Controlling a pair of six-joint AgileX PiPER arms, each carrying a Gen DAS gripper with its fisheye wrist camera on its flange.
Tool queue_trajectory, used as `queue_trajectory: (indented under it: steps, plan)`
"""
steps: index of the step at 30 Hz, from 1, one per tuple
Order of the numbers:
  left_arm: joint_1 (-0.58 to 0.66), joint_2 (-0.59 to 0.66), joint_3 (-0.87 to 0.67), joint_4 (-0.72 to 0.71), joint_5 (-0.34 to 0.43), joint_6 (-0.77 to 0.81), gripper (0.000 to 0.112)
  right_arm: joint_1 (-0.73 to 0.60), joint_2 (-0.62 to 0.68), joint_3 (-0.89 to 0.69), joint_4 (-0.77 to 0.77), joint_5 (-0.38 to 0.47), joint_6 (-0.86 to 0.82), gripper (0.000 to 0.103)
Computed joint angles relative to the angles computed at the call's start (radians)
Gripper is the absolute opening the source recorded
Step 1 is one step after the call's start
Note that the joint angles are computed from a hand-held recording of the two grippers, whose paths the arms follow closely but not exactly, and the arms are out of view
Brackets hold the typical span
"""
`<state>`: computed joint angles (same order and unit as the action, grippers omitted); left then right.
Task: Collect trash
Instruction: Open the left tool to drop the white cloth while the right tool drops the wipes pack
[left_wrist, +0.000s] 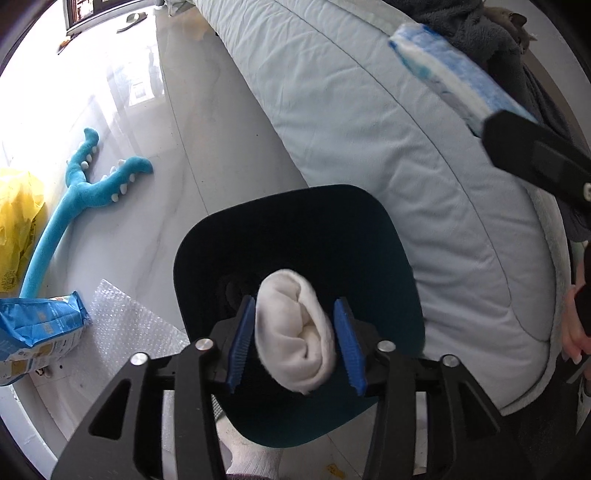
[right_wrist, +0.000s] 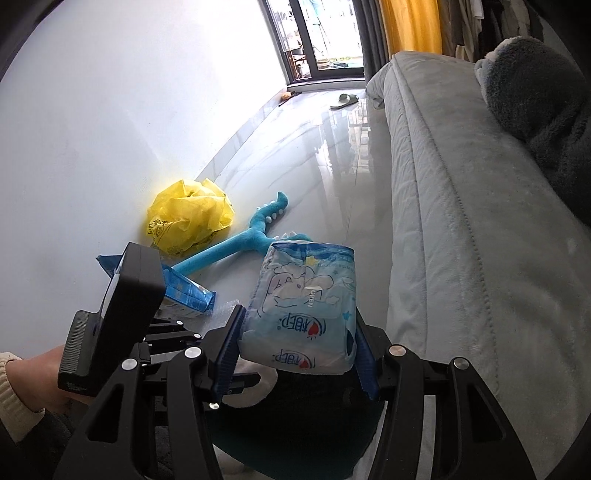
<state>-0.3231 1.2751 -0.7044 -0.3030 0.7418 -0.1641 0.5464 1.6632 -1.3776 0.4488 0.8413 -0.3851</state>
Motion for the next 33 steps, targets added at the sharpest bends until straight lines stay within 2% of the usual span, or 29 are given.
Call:
queue_trajectory:
  steps: [1, 7, 16, 20, 24, 27, 30, 33]
  plan:
    - [-0.003, -0.008, 0.002, 0.009, 0.001, -0.006, 0.062, 0.006, 0.001, 0.002, -0.01, -0.002, 0.006, 0.055]
    - [0.052, -0.085, 0.008, 0.013, 0.009, 0.006, 0.069, 0.034, 0.05, 0.008, -0.062, -0.013, 0.06, 0.055]
    - [0.117, -0.196, 0.001, 0.146, -0.008, -0.101, 0.069, 0.088, 0.14, 0.022, -0.119, 0.009, 0.134, 0.055]
    - [0.204, -0.246, -0.008, 0.092, -0.01, -0.035, 0.071, 0.119, 0.169, 0.023, -0.123, 0.01, 0.138, 0.055]
    - [0.228, -0.28, -0.017, 0.095, -0.02, -0.022, 0.071, 0.141, 0.191, 0.023, -0.123, 0.018, 0.137, 0.055]
    - [0.272, -0.298, -0.024, 0.035, -0.02, 0.028, 0.071, 0.155, 0.209, 0.022, -0.136, 0.018, 0.149, 0.055]
    - [0.255, -0.311, -0.038, 0.082, -0.027, -0.013, 0.071, 0.158, 0.216, 0.027, -0.14, 0.021, 0.154, 0.055]
    - [0.224, -0.327, -0.055, 0.145, -0.039, -0.077, 0.071, 0.163, 0.22, 0.028, -0.139, 0.024, 0.154, 0.061]
